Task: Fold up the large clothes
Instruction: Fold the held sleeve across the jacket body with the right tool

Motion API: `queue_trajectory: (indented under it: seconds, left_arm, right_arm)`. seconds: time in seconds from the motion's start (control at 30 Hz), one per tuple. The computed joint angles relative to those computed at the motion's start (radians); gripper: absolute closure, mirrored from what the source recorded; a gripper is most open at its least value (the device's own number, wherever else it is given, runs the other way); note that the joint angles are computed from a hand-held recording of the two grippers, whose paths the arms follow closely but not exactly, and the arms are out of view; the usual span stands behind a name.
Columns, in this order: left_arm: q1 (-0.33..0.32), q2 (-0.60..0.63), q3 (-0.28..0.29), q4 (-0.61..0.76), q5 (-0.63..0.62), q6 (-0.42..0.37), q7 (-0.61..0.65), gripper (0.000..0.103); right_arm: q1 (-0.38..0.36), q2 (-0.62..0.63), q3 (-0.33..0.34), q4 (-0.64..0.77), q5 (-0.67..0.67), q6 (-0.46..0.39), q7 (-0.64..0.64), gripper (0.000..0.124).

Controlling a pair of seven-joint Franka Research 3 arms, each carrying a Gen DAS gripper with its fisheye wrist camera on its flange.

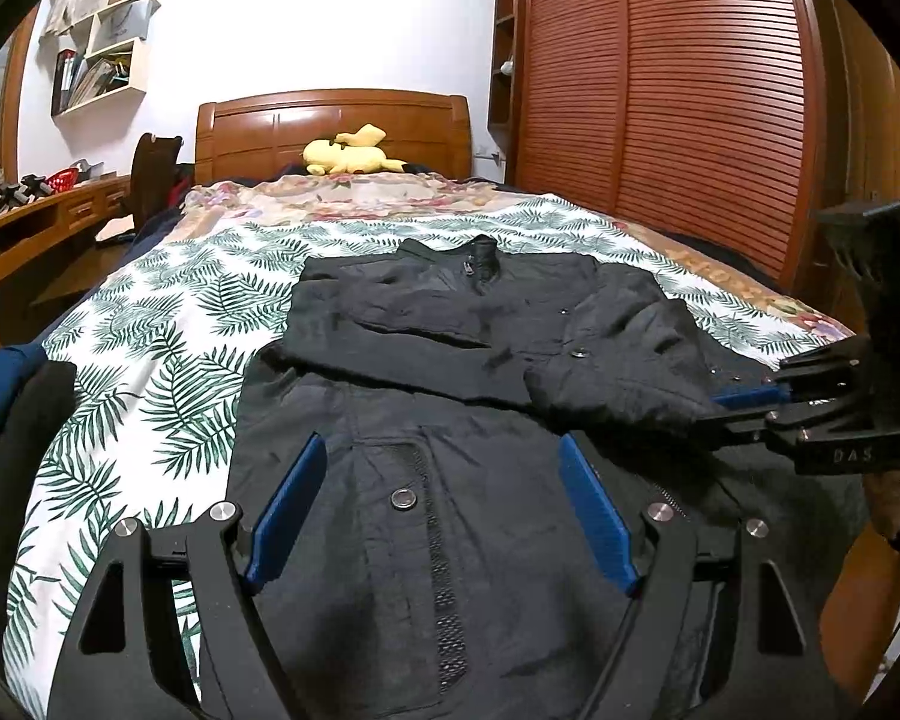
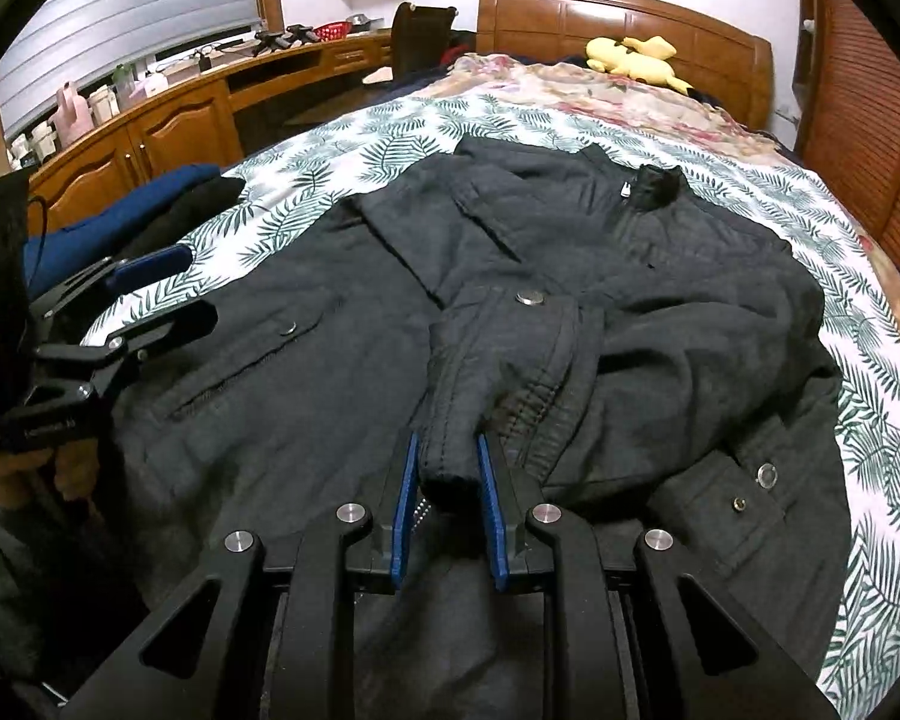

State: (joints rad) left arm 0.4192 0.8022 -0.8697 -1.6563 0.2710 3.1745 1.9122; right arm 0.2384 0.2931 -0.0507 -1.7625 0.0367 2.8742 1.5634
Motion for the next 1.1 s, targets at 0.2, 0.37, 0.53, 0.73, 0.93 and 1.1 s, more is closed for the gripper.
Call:
queue_trajectory:
  seconds: [0.2,0.37,0.53,0.73,0.93,1.1]
  left_arm:
    - [-0.026,-0.007,0.026,0.008,-0.004,-0.006,-0.006,0.023]
    - [-0.046,-0.012,0.037,0.011,-0.008,-0.008,-0.004,0.023]
    - [-0.067,-0.014,0.04,0.019,-0.015,-0.013,0.0,0.023]
    - [-0.107,-0.018,0.058,0.035,-0.026,-0.025,0.006,0.023]
    - [-0.132,-0.019,0.048,0.045,-0.049,-0.043,0.028,0.023]
    - [-0.139,0.0,-0.007,0.067,-0.084,-0.077,0.064,0.023]
  right_arm:
    - [0.016,-0.052,-0.016,-0.066,-0.044,0.017,0.039,0.083]
    - [0.025,-0.098,-0.058,-0.153,-0.122,0.091,0.111,0.074]
    - [0.035,-0.136,-0.128,-0.241,-0.258,0.208,0.237,0.074]
    - [0.118,-0.098,-0.293,-0.218,-0.553,0.173,0.553,0.074]
    - [0.027,-0.024,-0.213,-0.147,-0.515,0.128,0.543,0.074]
    - [0.02,0.015,-0.19,-0.12,-0.419,0.131,0.485,0.074]
